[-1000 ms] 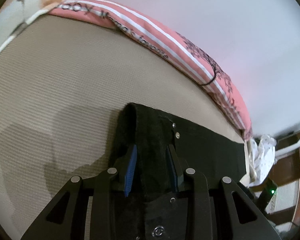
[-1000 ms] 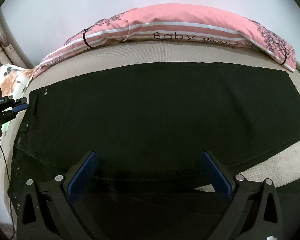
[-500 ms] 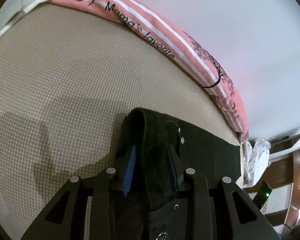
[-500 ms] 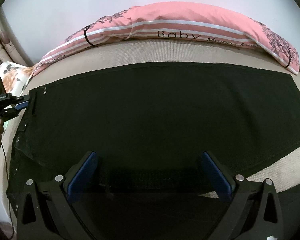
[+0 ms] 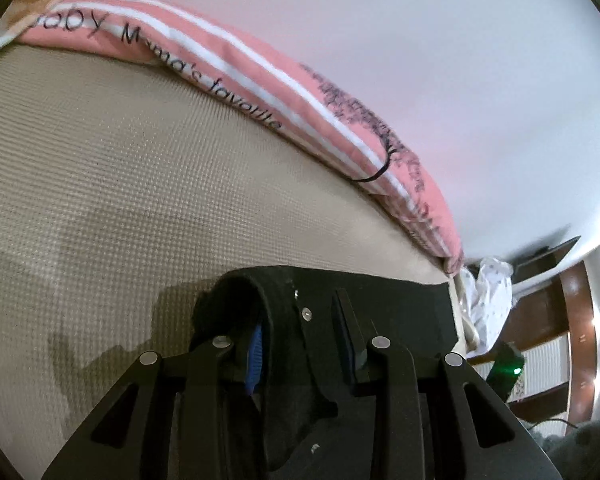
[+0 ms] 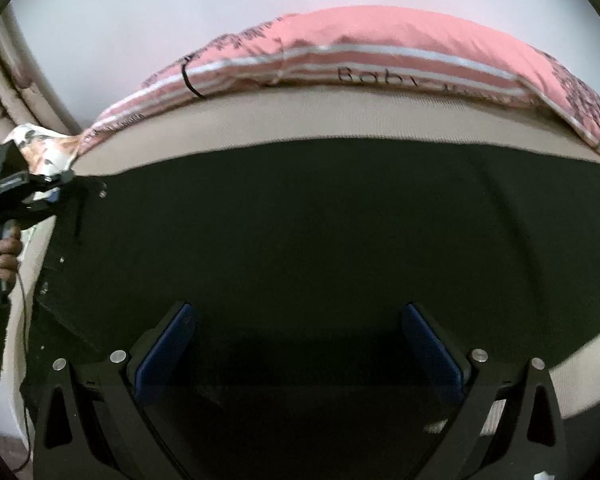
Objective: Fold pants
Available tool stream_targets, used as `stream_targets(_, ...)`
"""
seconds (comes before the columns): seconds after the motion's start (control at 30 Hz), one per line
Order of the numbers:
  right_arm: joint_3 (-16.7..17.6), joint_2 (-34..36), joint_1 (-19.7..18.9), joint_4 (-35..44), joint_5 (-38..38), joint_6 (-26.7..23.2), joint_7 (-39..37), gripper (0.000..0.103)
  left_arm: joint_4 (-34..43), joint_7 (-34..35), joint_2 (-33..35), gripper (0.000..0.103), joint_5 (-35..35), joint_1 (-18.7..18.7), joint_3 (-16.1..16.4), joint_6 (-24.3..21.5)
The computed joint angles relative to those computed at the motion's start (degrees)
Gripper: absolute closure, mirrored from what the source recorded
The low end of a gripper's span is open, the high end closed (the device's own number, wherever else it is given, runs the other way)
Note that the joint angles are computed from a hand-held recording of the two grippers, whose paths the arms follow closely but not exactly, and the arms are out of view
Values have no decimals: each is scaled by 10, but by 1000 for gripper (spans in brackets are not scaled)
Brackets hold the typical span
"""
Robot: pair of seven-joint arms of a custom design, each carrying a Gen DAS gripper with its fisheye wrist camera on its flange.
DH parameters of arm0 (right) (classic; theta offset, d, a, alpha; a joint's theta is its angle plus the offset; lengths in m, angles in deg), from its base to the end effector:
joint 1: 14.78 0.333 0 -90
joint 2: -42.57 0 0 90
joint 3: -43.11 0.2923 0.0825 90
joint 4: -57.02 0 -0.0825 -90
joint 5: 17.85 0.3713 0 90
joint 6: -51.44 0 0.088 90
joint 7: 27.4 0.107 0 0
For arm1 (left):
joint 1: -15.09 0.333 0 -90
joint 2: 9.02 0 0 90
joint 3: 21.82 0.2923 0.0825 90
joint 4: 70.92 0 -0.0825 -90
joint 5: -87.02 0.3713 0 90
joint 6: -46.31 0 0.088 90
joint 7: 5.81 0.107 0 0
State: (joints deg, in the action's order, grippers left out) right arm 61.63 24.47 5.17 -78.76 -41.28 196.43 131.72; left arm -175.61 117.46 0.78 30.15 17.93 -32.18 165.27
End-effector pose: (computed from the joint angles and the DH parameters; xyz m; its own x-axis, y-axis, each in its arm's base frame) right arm 0.3722 0.3097 0.4730 -0.1876 -0.9670 -0.1725 -0.8066 0.2519 -0.5347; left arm 0.5984 -0.1168 0.4523 -0.2913 -0.6253 0.7239 -0.9455 0.0730 -0.3174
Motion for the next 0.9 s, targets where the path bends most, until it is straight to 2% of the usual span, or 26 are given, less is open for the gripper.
stream_targets(0.1,-15,6,-3,3,10,31,-21,0,16,-14,20,72,17,-6,-5,2)
stream_targets(0.23,-18,22,-15,24,-2,34,-47,0,24,-16,30,72,30,-11,-15,9)
stream_targets(0.3,-23,33,-18,38,-12,32,-70,0,17,-18,26,72,32,-15,-19,27)
stream_targets(0.33,-27,36,-17,41,-12,35,-83,0,14,-18,23,73,32,-15,-19,32)
stream_targets(0.37,-33,39,-15,44,-8,39,-102,0,9,-18,20,81,31,-15,-19,38)
stream_targets(0.47,-63,55,0,58,41,54,-206,0,-17,-4,-2,94,9,-14,-17,59)
stream_targets(0.57,-112,78,30,79,185,59,-399,0,-48,16,-37,94,-27,-16,-13,70)
stream_targets(0.63,-123,96,25,110,231,30,-482,0,-79,58,-78,95,-73,-24,-8,81)
stream_targets(0.77,-133,141,10,186,288,-29,-628,0,-126,105,-139,95,-138,-49,18,75)
stream_targets(0.87,-136,197,-1,270,323,-102,-731,0,-145,104,-166,95,-161,-64,37,69)
stream_targets(0.9,-137,222,-7,309,350,-141,-772,0,-151,106,-174,95,-172,-67,43,66)
